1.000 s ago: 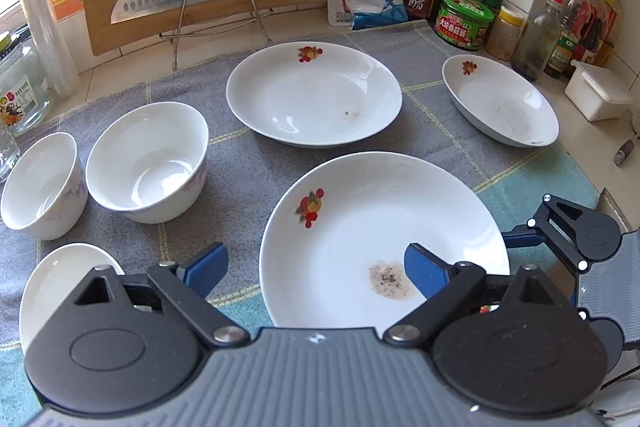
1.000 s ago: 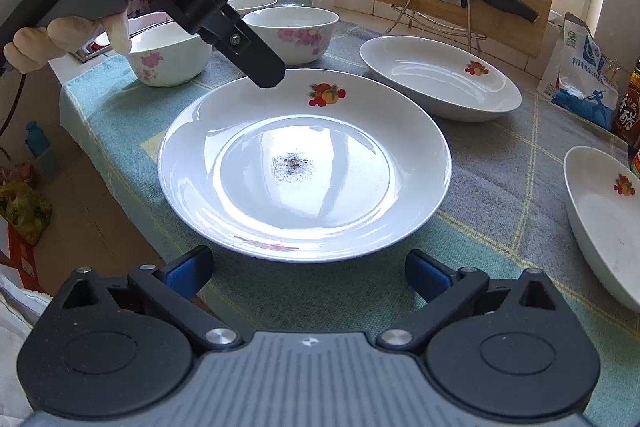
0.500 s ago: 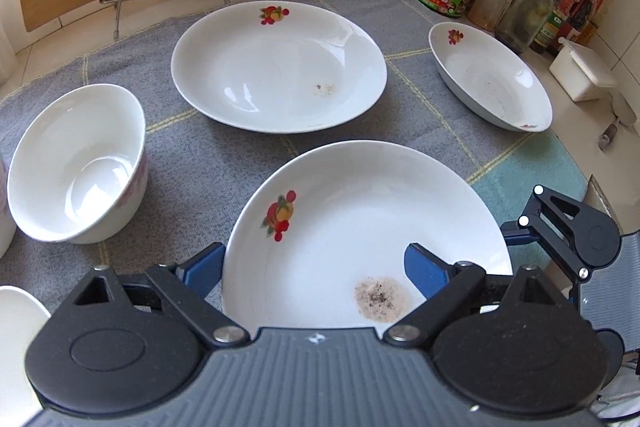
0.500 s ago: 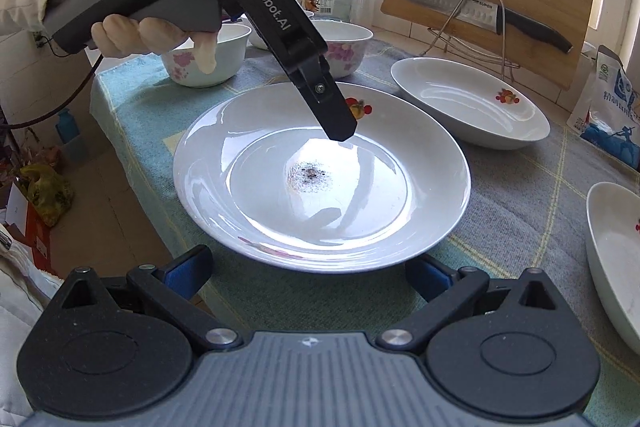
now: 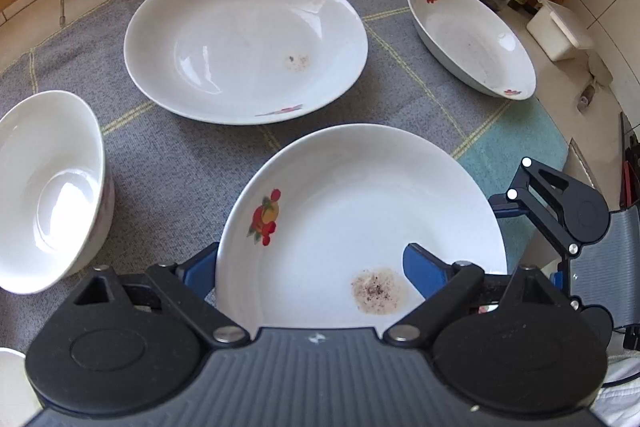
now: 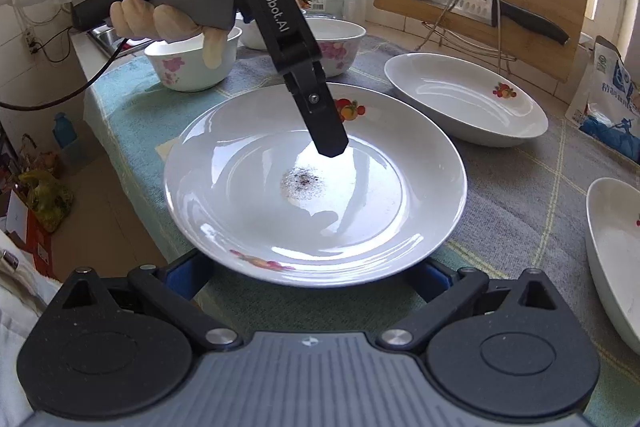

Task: Organize plates and bowls
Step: 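Carry the stained plate with the left tool toward another white plate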

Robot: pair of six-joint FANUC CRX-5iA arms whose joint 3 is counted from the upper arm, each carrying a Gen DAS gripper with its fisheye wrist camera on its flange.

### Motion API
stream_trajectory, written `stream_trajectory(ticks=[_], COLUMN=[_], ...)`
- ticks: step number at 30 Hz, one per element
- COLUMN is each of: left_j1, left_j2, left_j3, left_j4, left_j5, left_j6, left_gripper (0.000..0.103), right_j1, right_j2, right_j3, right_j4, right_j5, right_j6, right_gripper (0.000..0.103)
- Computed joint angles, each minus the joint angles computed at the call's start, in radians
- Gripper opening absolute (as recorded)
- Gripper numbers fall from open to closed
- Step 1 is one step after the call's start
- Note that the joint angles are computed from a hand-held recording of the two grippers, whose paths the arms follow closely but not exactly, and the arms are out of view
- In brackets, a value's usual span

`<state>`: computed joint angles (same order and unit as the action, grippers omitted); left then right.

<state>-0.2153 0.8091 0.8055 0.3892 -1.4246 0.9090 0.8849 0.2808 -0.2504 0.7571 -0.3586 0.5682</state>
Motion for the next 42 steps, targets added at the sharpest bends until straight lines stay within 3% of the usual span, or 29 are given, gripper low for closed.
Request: stream_trajectory(ticks=[5, 13, 23, 37, 42], left_j1=[-0.006, -0.010, -0.007, -0.009, -0.014], left_j2=[0.032, 0.084, 0.210, 0.199, 0.240], left_j3=[0.055, 0.155, 0.378, 0.379, 0.471], left_j4=[-0.011, -0.028, -0.013, 0.007, 0.023], left_j5=[-0.040, -0.119, -0.275, -0.279, -0.311], left_j6=[-0.004, -0.008, 0.057, 0.050, 0.070], left_gripper=[0.094, 0.094, 0.094, 0.094, 0.094], right_j1=[0.001, 0.005, 0.020, 0.022, 0.015], right_j2=[0.007, 0.011, 0.018, -0.010, -0.024], right_j3=[-0.005, 0.002, 0.049, 0.064, 0.061], right_j4=[0.058, 0.051, -0.054, -0.147, -0.147], right_j5=[-0.007, -0.017, -0.072, -0.101, -0.111], right_j6=[-0.051, -0.059, 0.038, 0.126, 0.145], right_gripper=[0.103, 0.103, 0.103, 0.103, 0.103])
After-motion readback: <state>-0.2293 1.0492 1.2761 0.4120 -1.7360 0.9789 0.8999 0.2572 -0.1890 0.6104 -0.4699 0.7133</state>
